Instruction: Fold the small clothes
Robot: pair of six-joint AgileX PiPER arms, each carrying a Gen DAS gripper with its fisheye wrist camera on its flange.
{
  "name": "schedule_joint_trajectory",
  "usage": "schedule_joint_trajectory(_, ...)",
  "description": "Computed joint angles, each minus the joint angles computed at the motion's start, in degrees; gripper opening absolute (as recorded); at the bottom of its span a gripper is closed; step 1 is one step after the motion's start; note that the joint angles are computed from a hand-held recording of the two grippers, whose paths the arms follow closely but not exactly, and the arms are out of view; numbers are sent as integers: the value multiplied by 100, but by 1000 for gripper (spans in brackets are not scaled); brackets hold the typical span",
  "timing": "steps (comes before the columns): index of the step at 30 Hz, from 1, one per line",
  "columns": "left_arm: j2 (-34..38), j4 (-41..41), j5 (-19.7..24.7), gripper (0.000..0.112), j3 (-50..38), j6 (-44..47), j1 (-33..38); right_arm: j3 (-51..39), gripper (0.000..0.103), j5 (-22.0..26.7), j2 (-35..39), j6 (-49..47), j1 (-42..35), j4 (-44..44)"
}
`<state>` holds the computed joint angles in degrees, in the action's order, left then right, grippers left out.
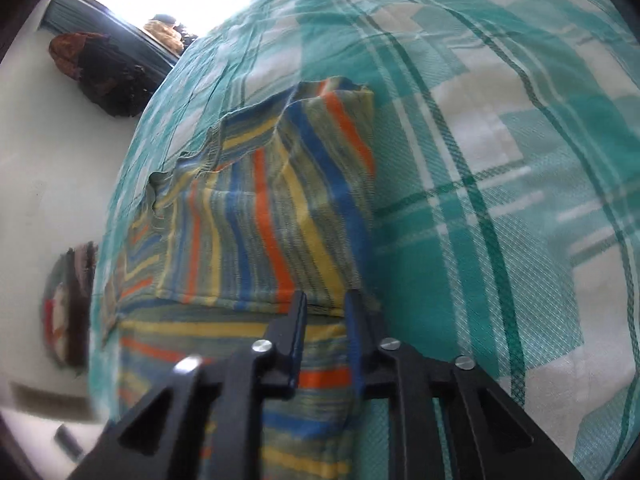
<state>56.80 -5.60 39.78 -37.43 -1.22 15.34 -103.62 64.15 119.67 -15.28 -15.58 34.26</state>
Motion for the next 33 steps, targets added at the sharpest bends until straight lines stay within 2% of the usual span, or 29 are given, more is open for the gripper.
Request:
schedule_joint_trajectory(2, -68, 6, -19, 102, 21, 26, -33, 813, 20, -377, -723, -476, -61, 84)
schedule_joint_trajectory(4, -90, 81, -75, 102, 26, -46, -137, 1612, 23, -542, -1505, -1119, -117, 334)
schedule_joint_trajectory(7, -69, 328, -148, 102, 45, -335, -396, 2966, 36, -852, -2827, -1786, -45, 626)
schedule_joint_trajectory(9, -50, 589, -172, 102, 66, -621, -627, 3959, 46, -1229, -3794, -2117, 155, 694)
schedule_joint_trajectory(10, -50, 742, -179, 102, 82, -775, -746, 4448, 47, -1463, -4285, -2219, 309, 661)
schedule_joint_trajectory(13, -108, 1182, -190, 102, 163, -1191, -1072, 5710, 48, -2200, -5512, -1936, 1002, 376)
schedule_joint_trajectory(15, -101, 1276, -198, 102, 200, -1255, -1149, 6309, 49, -2629, -6079, -1375, 1527, 51)
schedule_joint_trajectory(18, 23, 843, -253, 102, 225, -823, -893, 6479, 54, -2925, -6177, -810, 2299, -703)
schedule_joint_trajectory(21, 116, 316, -290, 103, 226, -329, -577, 6596, 55, -3312, -6160, -260, 2810, -1411)
schedule_joint_trajectory(33, 89, 516, -425, 103, 369, -418, -685, 6658, 63, -3546, -5808, 427, 3119, -1898)
